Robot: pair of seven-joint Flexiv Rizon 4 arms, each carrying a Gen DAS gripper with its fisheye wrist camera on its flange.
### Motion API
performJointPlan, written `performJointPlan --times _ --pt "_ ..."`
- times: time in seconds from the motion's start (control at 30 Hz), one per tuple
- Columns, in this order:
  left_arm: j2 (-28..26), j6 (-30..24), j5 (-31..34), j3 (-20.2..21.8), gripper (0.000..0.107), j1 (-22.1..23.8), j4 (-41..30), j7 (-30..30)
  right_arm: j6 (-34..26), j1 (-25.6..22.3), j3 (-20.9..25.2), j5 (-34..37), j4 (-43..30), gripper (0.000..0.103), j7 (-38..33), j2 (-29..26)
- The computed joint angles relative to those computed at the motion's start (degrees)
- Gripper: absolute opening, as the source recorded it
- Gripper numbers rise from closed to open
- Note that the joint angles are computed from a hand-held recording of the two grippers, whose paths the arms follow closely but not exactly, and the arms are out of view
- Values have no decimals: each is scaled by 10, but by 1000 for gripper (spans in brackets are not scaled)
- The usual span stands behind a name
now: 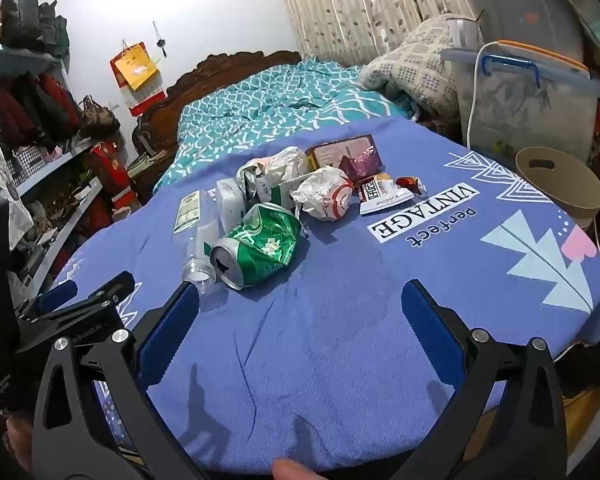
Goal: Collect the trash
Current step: 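Grasp the clear plastic bottle with left tool while right tool grasps the green can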
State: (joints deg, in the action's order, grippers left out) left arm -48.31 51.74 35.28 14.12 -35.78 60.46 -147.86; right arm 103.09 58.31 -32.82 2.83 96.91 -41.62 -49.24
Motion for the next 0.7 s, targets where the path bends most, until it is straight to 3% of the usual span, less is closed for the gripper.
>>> performJointPlan --times 0.23,0.33,0.4,0.43,0.5,0.53,0.6,0.67,0.7 --pt "-4 1 17 6 94 -13 -3 -25 12 29 -29 29 19 100 17 -4" --pt "4 32 21 2 94 -12 29 -32 27 15 5 30 35 100 8 3" --pt "6 48 16 -3 94 -7 40 -27 56 -35 67 21 24 100 -9 8" --pt "9 67 12 -8 94 -3 53 -26 69 -63 101 12 18 100 -18 10" --pt "13 151 -8 -38 94 27 86 6 63 -78 121 17 10 100 -33 12" --pt "13 179 -26 -54 95 42 99 34 59 -73 114 27 6 100 -36 9" --pt "9 165 -38 -43 94 38 91 56 56 -57 85 49 -2 96 -39 -1" --pt "2 154 -48 -21 94 27 78 60 51 -39 47 69 -13 78 -38 -14" --pt "1 153 -56 -13 94 29 75 56 53 -47 48 67 -23 75 -45 -19"
